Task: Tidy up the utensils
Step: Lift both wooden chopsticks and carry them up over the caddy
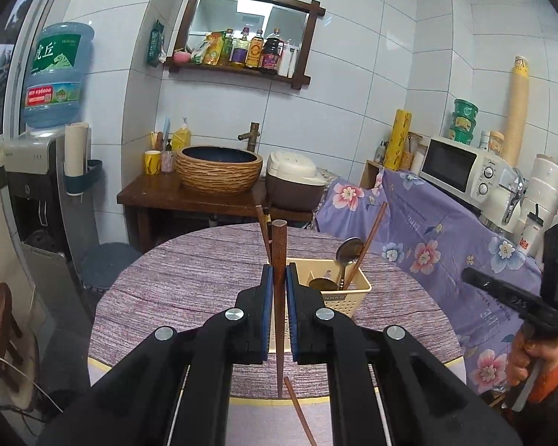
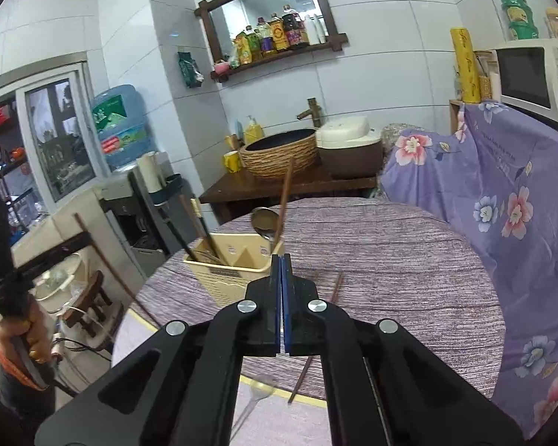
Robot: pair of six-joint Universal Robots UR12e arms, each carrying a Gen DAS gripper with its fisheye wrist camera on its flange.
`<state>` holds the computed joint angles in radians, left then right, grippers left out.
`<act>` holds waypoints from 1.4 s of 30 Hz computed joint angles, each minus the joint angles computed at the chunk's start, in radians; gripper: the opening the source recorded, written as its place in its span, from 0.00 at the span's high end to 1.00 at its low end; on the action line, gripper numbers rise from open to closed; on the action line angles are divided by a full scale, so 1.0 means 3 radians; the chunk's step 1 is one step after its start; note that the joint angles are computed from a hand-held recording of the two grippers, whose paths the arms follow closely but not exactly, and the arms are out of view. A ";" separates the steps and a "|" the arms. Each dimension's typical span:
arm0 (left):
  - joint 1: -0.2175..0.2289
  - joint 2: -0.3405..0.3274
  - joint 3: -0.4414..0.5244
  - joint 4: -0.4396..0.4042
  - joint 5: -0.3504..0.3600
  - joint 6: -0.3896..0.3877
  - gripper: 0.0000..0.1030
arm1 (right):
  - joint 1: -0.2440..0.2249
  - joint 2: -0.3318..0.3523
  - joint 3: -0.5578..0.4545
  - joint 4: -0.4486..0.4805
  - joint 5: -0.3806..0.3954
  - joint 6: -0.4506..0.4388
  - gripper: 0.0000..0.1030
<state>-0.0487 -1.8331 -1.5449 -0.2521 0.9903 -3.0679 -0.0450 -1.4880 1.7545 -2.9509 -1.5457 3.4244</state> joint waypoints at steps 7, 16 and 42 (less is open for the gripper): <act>0.0018 -0.0001 -0.0030 -0.0039 -0.0031 -0.0026 0.92 | 0.0001 0.0245 -0.0061 0.0445 -0.0377 0.0248 0.50; 0.0049 0.0021 -0.0074 0.0040 -0.0048 -0.0038 0.92 | -0.0145 0.0616 -0.0325 0.1019 -0.0707 0.0568 0.63; 0.0059 -0.0052 -0.0016 0.0027 -0.0156 -0.0019 0.92 | -0.0198 0.0928 -0.0648 0.1147 -0.0709 0.0500 0.93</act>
<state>-0.0311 -1.8488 -1.5496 -0.2439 0.9434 -3.0737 -0.1046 -1.2096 1.5600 -2.6069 -1.7584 3.5743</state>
